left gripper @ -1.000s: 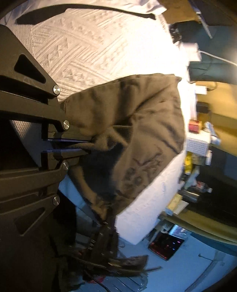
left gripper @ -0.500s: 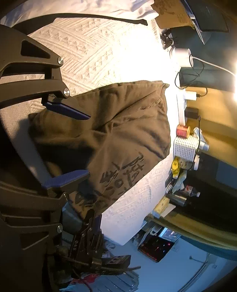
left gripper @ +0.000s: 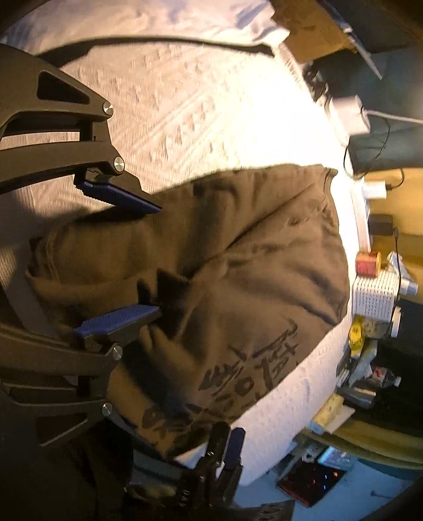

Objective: Fold small clothes
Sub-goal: 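Open both grippers to release the folded shirt, then grasp the shirt's folded end with the right gripper while the left gripper grasps it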

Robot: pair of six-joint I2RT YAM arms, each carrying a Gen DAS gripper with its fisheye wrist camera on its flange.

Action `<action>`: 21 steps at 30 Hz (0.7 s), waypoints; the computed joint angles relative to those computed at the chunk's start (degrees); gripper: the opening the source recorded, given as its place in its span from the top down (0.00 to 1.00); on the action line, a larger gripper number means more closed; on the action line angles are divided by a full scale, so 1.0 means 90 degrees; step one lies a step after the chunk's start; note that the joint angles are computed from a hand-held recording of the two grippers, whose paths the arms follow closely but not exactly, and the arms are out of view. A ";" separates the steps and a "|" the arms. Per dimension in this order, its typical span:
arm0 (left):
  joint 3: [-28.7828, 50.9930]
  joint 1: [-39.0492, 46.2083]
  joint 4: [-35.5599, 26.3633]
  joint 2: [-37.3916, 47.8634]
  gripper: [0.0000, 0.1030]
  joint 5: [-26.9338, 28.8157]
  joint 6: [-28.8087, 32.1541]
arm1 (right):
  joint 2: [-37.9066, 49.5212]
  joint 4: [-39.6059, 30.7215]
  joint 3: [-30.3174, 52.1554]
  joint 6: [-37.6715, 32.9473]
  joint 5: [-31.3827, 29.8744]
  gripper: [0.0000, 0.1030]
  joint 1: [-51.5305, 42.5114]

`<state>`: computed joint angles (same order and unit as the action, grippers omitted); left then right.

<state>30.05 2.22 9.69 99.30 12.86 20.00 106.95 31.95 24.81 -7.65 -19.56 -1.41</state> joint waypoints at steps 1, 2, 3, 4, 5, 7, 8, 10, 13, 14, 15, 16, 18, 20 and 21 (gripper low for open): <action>0.0023 0.0020 -0.0010 -0.0022 0.44 -0.0035 -0.0037 | 0.0037 -0.0043 0.0081 -0.0019 -0.0023 0.46 -0.0008; 0.0061 0.0066 -0.0035 -0.0047 0.44 -0.0018 -0.0067 | 0.0090 -0.0118 0.0207 -0.0041 -0.0057 0.46 -0.0011; 0.0123 0.0118 -0.0076 -0.0077 0.44 0.0030 -0.0108 | 0.0132 -0.0205 0.0329 -0.0059 -0.0079 0.46 -0.0011; 0.0192 0.0149 -0.0117 -0.0099 0.44 0.0089 -0.0147 | 0.0173 -0.0284 0.0450 -0.0078 -0.0107 0.46 -0.0015; 0.0257 0.0136 -0.0143 -0.0123 0.44 0.0122 -0.0204 | 0.0211 -0.0342 0.0542 -0.0101 -0.0129 0.46 -0.0027; 0.0396 0.0098 -0.0169 -0.0086 0.44 0.0120 -0.0274 | 0.0299 -0.0493 0.0773 -0.0145 -0.0167 0.46 -0.0041; 0.0507 0.0067 -0.0205 -0.0035 0.43 0.0128 -0.0307 | 0.0351 -0.0575 0.0896 -0.0165 -0.0182 0.46 -0.0051; 0.0683 0.0026 -0.0237 0.0070 0.41 0.0152 -0.0366 | 0.0452 -0.0746 0.1152 -0.0187 -0.0216 0.46 -0.0074; 0.1032 -0.0048 -0.0326 0.0262 0.40 0.0131 -0.0504 | 0.0583 -0.0936 0.1473 -0.0184 -0.0245 0.46 -0.0098; 0.1161 -0.0065 -0.0354 0.0338 0.40 0.0110 -0.0528 | 0.0643 -0.1007 0.1603 -0.0182 -0.0251 0.46 -0.0106; 0.1278 -0.0081 -0.0404 0.0390 0.40 0.0086 -0.0542 | 0.0696 -0.1066 0.1716 -0.0182 -0.0253 0.45 -0.0114; 0.1407 -0.0085 -0.0435 0.0466 0.40 0.0074 -0.0550 | 0.0771 -0.1146 0.1870 -0.0173 -0.0257 0.45 -0.0121; 0.1688 -0.0081 -0.0506 0.0631 0.39 0.0061 -0.0577 | 0.0898 -0.1262 0.2111 -0.0155 -0.0275 0.45 -0.0137; 0.1960 -0.0063 -0.0565 0.0816 0.38 0.0061 -0.0604 | 0.1037 -0.1398 0.2371 -0.0146 -0.0283 0.43 -0.0142; 0.2073 -0.0056 -0.0591 0.0897 0.36 0.0056 -0.0620 | 0.1118 -0.1475 0.2513 -0.0141 -0.0278 0.38 -0.0141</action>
<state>48.71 1.72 4.38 107.37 13.37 14.41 117.01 18.67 47.43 -8.91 -22.06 -2.67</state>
